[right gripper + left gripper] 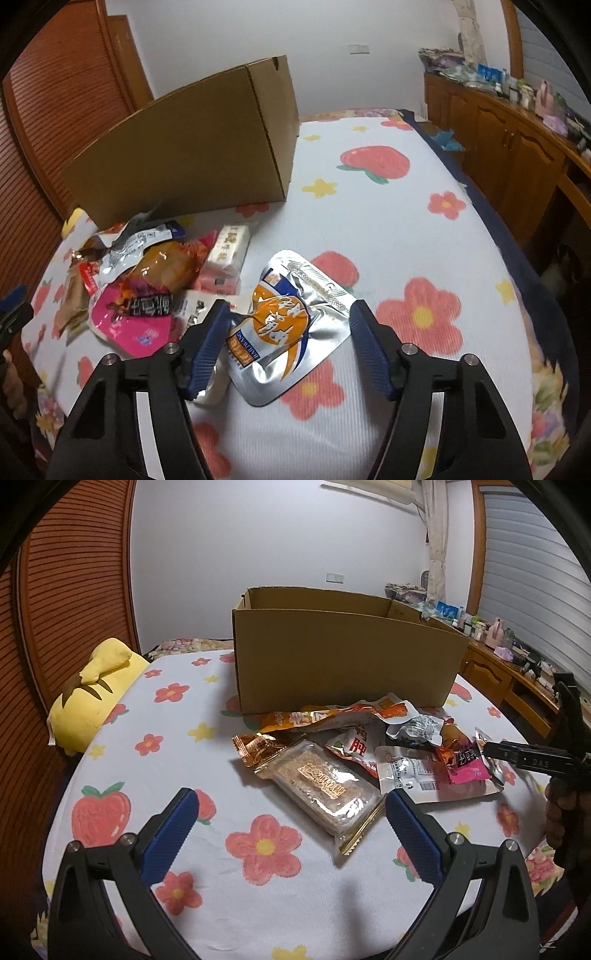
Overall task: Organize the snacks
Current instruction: 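Reach the right tool to the silver-orange pouch while the left tool approaches the sesame bar pack, then close the left tool on the clear sesame bar pack while the right tool grasps the silver-orange pouch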
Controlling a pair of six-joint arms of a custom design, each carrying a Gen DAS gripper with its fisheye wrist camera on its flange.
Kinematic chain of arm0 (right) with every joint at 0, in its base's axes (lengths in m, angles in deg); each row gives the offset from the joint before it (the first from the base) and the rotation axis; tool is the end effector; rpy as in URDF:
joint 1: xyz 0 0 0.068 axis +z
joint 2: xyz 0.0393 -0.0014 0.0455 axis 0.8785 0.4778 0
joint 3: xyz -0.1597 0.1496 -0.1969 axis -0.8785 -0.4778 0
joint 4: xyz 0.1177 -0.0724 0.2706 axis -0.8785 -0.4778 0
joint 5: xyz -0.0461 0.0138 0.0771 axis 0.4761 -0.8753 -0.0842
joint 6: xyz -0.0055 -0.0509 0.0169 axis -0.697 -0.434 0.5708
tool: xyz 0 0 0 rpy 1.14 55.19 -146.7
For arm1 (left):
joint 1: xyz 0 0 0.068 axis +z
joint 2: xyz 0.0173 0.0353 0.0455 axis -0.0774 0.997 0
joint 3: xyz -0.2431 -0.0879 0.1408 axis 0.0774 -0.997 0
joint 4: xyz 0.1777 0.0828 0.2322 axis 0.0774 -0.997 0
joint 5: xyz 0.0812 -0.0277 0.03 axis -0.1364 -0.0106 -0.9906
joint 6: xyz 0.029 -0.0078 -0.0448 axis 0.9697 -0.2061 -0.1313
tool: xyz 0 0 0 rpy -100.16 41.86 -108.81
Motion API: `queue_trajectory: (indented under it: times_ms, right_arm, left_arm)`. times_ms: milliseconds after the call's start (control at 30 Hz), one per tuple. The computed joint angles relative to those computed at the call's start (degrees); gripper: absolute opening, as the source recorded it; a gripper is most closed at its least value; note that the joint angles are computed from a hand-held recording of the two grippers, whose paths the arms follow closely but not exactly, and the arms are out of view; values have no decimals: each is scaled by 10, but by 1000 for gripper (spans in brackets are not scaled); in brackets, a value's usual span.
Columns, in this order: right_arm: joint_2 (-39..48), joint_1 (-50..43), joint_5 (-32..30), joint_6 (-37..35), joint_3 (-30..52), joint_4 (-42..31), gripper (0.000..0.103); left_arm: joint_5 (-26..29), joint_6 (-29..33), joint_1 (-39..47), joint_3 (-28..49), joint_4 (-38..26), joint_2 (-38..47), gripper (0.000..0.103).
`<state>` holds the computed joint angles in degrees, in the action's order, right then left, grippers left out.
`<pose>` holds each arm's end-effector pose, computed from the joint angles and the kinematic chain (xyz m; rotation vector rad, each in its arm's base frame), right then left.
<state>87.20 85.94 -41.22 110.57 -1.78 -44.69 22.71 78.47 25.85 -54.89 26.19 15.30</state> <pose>0.1471 0.0576 0.1151 0.1673 2.3835 0.1341 0.1497 0.0614 0.1411 0.3248 2.2181 -0.2672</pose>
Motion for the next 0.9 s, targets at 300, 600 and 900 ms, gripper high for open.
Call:
queue_trajectory:
  times_ms: [300, 600, 900]
  right_arm:
    - [52, -15, 2, -54, 19, 20, 67]
    - [64, -2, 23, -62, 15, 40, 73]
    - [64, 10, 30, -53, 12, 44, 73]
  left_arm:
    - [-49, -85, -93, 41, 60, 115, 94]
    - [-152, -152, -199, 71, 106, 211, 91]
    - [-150, -96, -175, 79, 76, 226, 66]
